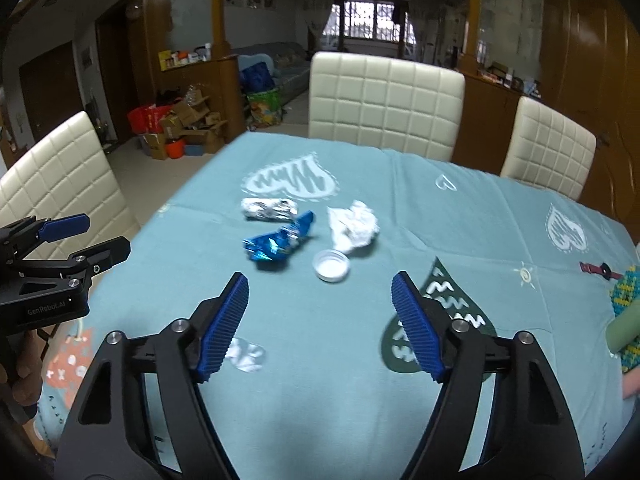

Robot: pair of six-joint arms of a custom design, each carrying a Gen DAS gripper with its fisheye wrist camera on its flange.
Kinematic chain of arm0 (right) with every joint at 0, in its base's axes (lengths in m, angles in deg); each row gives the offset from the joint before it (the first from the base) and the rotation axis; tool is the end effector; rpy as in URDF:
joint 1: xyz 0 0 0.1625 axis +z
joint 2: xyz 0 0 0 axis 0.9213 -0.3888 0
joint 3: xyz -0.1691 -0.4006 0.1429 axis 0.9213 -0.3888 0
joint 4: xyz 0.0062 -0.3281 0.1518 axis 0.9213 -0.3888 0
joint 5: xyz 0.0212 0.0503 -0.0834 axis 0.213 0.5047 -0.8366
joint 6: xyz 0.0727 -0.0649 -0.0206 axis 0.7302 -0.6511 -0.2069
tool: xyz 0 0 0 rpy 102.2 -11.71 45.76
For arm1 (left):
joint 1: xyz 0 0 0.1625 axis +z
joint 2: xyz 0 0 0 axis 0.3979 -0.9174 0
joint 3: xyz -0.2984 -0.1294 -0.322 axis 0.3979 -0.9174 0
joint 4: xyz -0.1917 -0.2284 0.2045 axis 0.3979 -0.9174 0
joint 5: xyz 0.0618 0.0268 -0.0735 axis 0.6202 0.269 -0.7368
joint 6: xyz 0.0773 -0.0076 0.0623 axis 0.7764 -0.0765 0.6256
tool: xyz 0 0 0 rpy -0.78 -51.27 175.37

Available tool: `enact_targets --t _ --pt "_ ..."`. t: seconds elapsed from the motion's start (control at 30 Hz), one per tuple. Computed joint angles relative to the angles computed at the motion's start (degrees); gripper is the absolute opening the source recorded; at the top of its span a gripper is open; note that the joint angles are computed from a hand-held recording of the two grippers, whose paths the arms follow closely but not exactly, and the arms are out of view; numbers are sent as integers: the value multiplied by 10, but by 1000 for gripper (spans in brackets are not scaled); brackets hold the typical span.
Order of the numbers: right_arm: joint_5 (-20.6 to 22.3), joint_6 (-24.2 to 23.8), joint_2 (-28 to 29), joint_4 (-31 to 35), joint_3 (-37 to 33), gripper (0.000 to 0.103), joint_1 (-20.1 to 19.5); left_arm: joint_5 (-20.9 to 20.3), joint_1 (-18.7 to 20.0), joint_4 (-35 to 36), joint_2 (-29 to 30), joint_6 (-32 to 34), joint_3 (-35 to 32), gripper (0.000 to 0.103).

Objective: Collect trash
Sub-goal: 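Move both open tools back over the table toward the blue wrapper, then grasp the white bottle cap with the right tool while the left tool grasps the blue wrapper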

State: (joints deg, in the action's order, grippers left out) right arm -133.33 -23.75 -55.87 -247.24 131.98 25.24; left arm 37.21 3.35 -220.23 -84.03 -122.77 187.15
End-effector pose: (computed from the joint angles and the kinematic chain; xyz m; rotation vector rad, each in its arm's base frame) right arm 0.1170 -0.4763 0.3596 0.7387 -2.2813 0.8408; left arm -0.4148 -0.4549 0.0711 0.3995 2.1843 -0.9019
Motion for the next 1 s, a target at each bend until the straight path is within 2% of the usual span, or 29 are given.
enact_targets --t 0.13,0.37,0.6,0.87,0.97,1.0 --pt "3 -10 12 19 -21 67 -18 -22 22 -38 37 63 -37 78" --pt "6 -42 66 57 -71 66 -48 -61 68 -62 97 157 -109 78" --pt "18 -94 115 93 -108 65 -77 -71 107 -60 149 237 -174 78" --pt "39 -110 149 110 -144 65 -87 -80 133 -83 180 311 -221 78" --pt "48 -106 159 118 -161 60 -85 -72 138 -94 185 327 -227 78" --pt "50 -105 162 120 -165 55 -84 -76 140 -97 186 331 -230 78"
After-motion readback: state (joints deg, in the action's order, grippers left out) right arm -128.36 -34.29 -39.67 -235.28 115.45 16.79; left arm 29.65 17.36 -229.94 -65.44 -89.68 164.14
